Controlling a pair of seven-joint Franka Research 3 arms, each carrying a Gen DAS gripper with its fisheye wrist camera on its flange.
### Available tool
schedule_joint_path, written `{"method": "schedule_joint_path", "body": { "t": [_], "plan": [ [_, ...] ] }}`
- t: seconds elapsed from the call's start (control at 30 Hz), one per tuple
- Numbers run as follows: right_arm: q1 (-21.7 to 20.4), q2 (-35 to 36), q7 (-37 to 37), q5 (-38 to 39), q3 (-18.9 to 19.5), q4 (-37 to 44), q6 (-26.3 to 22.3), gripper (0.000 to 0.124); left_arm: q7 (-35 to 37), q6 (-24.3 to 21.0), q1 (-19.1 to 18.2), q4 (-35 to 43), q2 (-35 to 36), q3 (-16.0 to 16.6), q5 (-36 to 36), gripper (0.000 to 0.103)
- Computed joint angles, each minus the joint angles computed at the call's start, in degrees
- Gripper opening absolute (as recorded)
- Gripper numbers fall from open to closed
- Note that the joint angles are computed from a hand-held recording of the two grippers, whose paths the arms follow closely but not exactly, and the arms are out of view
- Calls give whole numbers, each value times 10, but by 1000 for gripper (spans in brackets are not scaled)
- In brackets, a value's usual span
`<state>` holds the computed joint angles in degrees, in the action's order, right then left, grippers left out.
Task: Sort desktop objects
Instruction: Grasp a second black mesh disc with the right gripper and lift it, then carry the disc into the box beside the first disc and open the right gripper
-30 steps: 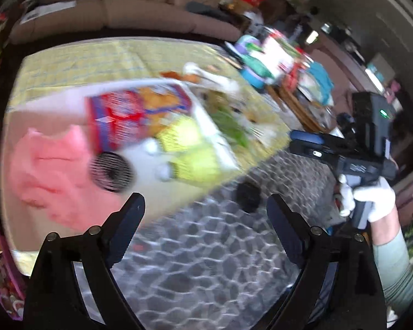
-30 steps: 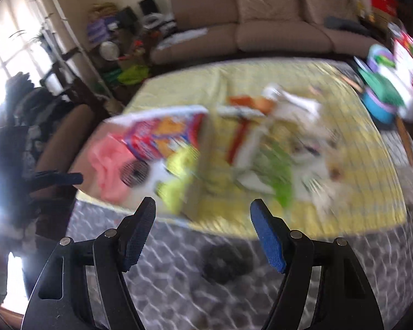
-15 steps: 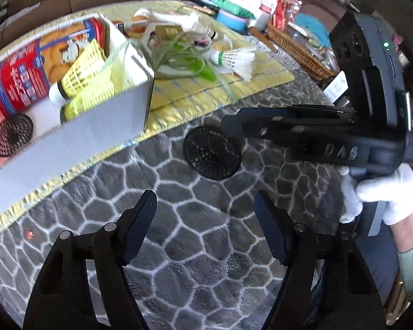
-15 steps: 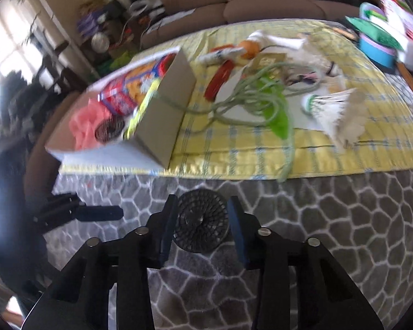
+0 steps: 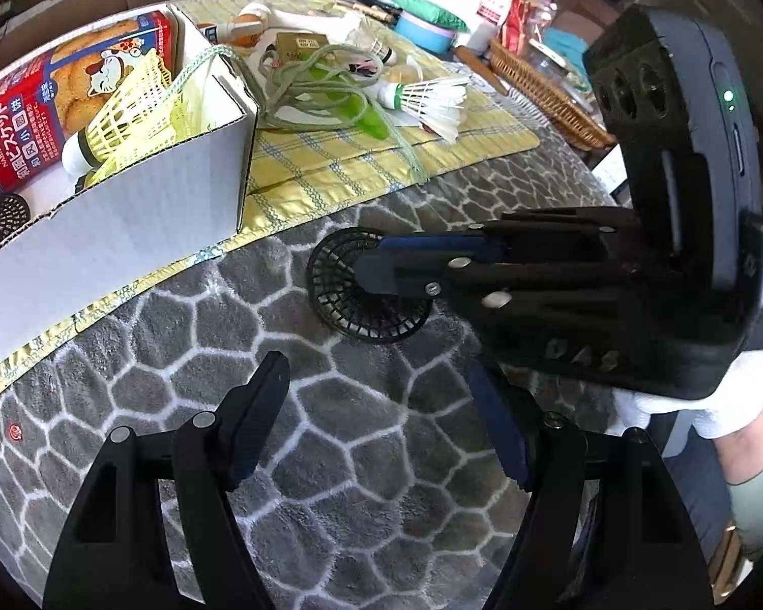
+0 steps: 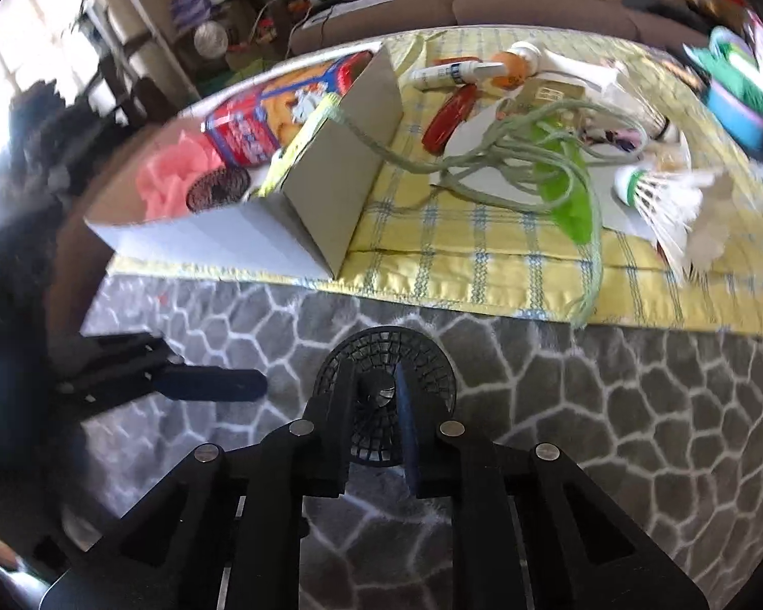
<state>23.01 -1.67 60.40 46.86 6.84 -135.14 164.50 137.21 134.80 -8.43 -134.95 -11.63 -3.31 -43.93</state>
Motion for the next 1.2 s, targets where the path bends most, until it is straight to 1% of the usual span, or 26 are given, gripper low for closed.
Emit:
{"method": "schedule_joint_path", "body": {
  "t": [0.03, 0.1, 0.17, 0.3, 0.33, 0.4, 0.43, 0.5, 0.57, 0.63, 0.67, 0.77, 0.87, 0.97, 1.03, 1.1, 1.2],
  "plan": [
    [1, -4, -25, 39, -2, 1, -4, 15, 0, 1, 0, 0, 0, 0, 0, 70],
    [3, -17, -92, 143, -11, 4, -20, 15, 3, -3, 0, 6, 5, 3, -14, 70],
    [5, -31, -133, 202, -15, 3, -26, 15, 13, -19, 2, 11, 7, 10, -40, 70],
    [17, -62, -167, 242, -13, 3, -22, 15, 42, -85, 21, 26, 7, 31, -127, 69],
    [21, -68, -174, 253, -13, 4, -23, 15, 49, -104, 28, 29, 3, 38, -149, 67],
    [29, -76, -182, 265, -12, 13, -28, 15, 61, -148, 45, 37, -1, 50, -186, 53],
    [32, -79, -179, 261, -10, 18, -29, 15, 64, -167, 55, 41, -5, 56, -201, 50],
    [38, -76, -173, 247, -6, 37, -30, 15, 63, -187, 72, 48, -12, 60, -215, 42],
    [43, -67, -157, 219, 0, 59, -27, 15, 59, -194, 86, 57, -15, 62, -219, 35],
    [49, -51, -142, 194, 6, 86, -25, 15, 52, -200, 99, 68, -14, 67, -219, 31],
    [51, -37, -127, 170, 11, 108, -23, 15, 51, -205, 105, 76, -12, 70, -221, 27],
    [55, 4, -95, 118, 21, 160, -19, 15, 42, -205, 127, 99, 2, 76, -211, 22],
    [56, 50, -77, 97, 32, 213, -15, 14, 41, -201, 147, 126, 23, 80, -207, 22],
    [55, 111, -41, 68, 45, 275, -9, 14, 43, -198, 169, 159, 53, 80, -194, 19],
    [50, 140, -24, 56, 54, 301, -4, 14, 42, -198, 181, 183, 80, 76, -186, 19],
    [53, 173, 19, 17, 53, 327, -3, 14, 40, -197, 193, 206, 109, 67, -177, 19],
    [56, 199, 85, -49, 44, 340, -5, 14, 37, -167, 206, 229, 140, 48, -148, 19]
  ]
}}
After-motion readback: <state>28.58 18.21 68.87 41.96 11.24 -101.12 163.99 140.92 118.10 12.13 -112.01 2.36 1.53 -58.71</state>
